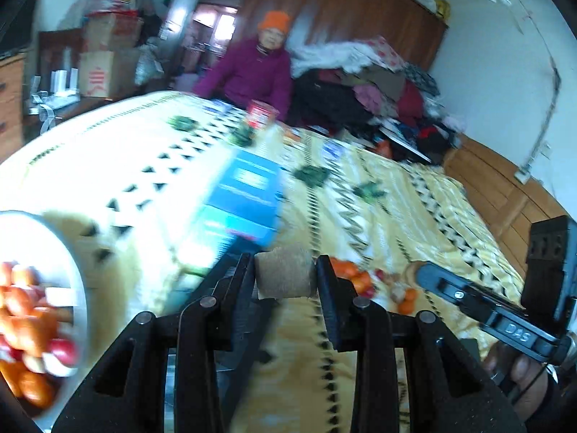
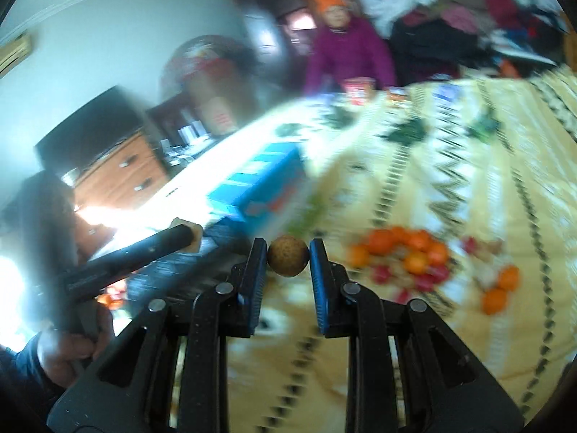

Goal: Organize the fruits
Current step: 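Carry the root chunk and kiwi in both tools over the steel bowl, then open both tools to drop the root chunk and kiwi into the bowl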

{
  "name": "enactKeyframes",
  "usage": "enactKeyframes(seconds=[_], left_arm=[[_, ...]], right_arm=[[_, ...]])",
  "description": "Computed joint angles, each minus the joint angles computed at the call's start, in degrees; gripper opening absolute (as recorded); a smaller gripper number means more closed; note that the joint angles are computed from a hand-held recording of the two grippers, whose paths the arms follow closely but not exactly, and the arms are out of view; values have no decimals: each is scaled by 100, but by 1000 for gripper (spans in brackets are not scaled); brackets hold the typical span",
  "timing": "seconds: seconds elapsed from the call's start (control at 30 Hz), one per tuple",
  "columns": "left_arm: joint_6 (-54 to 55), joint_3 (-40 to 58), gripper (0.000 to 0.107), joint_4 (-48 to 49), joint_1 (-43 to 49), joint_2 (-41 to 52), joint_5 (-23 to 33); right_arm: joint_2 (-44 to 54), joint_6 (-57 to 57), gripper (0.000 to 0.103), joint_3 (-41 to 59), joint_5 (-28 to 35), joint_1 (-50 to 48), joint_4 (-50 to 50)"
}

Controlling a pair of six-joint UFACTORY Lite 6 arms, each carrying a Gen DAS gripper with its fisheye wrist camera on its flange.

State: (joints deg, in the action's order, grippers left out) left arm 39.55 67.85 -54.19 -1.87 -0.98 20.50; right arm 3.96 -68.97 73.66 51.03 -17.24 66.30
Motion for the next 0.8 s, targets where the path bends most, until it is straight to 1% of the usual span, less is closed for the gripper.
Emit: enactKeyframes(seconds=[0.1,0.17,0.27,0.37,0.47,0.5,0.63,0.7,0.77,0.8], left_arm=[[279,-365,35,-56,1316,-484,464],[652,-430,35,-230,2307,-502,830],[1092,-252,35,-353,3480,-76,1161],[1219,164,35,-256,4192,627,1333],[1099,587,35,61,4464,1288,1415],[1097,589,35,110,4471,1360,1407],[1166,698,35,227,4475,1644,1416],[1198,778,35,243,4487,1702,1458],[1143,840,35,320,4478,1756,1460],[1169,830,37,297,4491,1748,1440]], right_arm=[[-212,470,24,73,-340,1123,-154],[-171,824,24,229,-697,1939,-344],[379,1563,25,859,-1053,3112,-726],[1230,2374,25,1709,-1323,4078,-1271],[2141,3029,25,2559,-1430,4751,-1720],[2455,3236,25,2862,-1444,4938,-1886],[3060,3695,25,3383,-1466,5291,-2376],[3380,4047,25,3742,-1430,5373,-2776],[3555,4291,26,3946,-1410,5433,-3079],[3626,4414,27,4040,-1409,5463,-3219]])
